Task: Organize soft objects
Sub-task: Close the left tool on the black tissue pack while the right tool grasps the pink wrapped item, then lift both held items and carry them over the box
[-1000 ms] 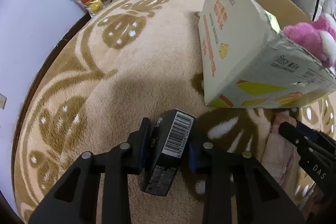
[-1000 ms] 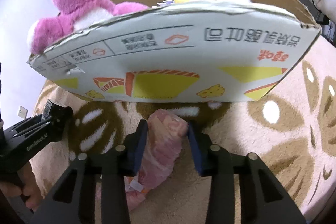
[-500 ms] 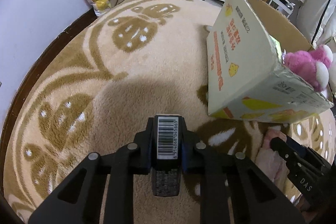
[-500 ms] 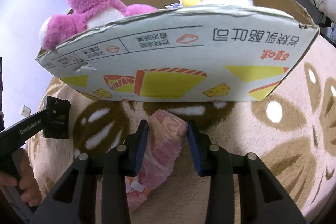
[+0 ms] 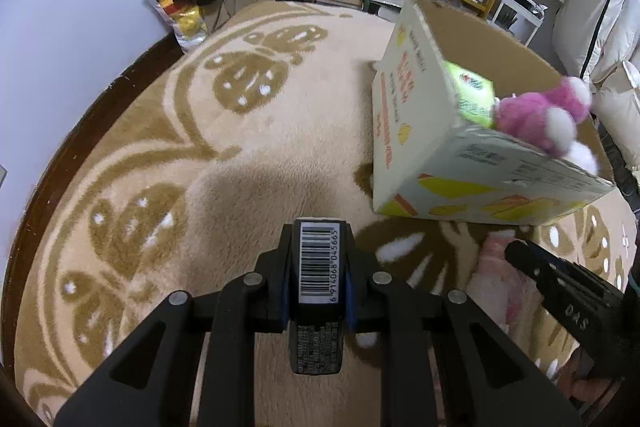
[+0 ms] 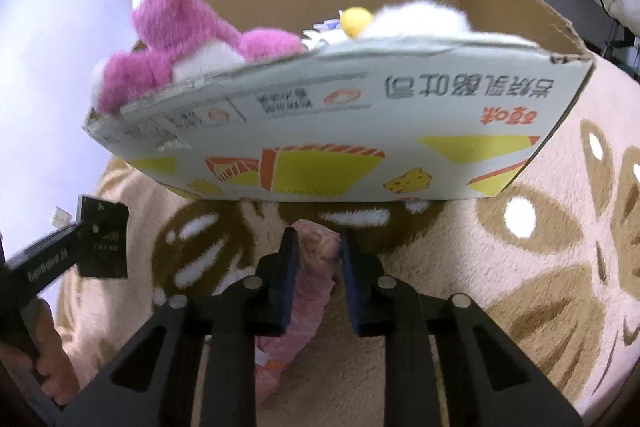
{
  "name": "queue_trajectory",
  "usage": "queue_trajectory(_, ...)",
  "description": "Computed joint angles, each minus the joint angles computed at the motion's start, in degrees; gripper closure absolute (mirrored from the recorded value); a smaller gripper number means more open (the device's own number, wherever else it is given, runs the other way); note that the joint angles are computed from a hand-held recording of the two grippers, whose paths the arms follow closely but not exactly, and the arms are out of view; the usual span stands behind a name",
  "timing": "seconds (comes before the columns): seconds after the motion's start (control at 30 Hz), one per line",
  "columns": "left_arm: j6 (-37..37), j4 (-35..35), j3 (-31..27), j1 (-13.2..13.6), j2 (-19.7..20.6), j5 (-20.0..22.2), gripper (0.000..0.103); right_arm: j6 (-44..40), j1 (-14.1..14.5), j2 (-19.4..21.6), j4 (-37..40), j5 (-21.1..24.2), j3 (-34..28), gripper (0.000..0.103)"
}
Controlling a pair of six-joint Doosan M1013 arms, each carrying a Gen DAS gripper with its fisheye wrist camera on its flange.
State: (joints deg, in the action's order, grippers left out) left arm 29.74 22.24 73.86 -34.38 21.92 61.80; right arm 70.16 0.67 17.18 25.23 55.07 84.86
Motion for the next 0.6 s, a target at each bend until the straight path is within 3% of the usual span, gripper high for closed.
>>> queue_trajectory(0.37, 0.2, 5.0, -1.9, -3.6, -0.5, 3.7, 0.084, -5.3, -3.1, -2.0, 5.8, 1.6, -0.6, 0.086)
queue_trajectory(0.6, -2.7, 6.8, -1.9, -4.8, -1.4, 4.5, 0.084, -8.0, -3.3, -5.1, 8.9, -1.2, 1.0, 0.088)
